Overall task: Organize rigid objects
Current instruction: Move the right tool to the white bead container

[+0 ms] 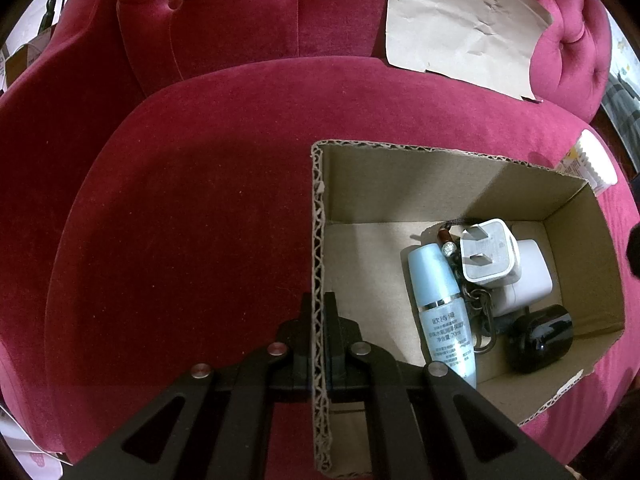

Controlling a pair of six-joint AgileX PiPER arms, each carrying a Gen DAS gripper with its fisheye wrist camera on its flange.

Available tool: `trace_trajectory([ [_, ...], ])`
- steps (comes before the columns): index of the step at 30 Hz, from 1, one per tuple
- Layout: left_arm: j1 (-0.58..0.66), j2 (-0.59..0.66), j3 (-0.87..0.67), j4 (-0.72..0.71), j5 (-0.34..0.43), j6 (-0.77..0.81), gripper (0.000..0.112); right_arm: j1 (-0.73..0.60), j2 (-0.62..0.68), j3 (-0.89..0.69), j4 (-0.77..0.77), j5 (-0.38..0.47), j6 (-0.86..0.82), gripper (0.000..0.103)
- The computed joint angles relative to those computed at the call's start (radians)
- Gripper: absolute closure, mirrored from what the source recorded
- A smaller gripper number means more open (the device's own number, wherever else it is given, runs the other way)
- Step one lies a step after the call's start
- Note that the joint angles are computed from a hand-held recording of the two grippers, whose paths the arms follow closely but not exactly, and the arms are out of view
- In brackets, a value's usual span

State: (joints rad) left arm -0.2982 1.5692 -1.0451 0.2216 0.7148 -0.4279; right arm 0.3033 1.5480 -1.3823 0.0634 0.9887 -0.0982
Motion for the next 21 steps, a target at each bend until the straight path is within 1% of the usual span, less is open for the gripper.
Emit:
trace_trajectory([
  [11,0.003,0.000,0.001,-0.004,-0.001,0.005,0.109,-0.103,0.011,-0.067,-0.027,0.030,-0.046,0.000],
  [15,0.001,-0.001,0.002,-0.002,-0.002,0.003,0.109,-0.149,0.028,-0.090,-0.032,0.027,-0.060,0.000],
  [21,0.001,-0.004,0.007,-0.003,-0.004,0.002,0.109,-0.207,0.063,-0.100,-0.039,-0.003,-0.069,0.000],
])
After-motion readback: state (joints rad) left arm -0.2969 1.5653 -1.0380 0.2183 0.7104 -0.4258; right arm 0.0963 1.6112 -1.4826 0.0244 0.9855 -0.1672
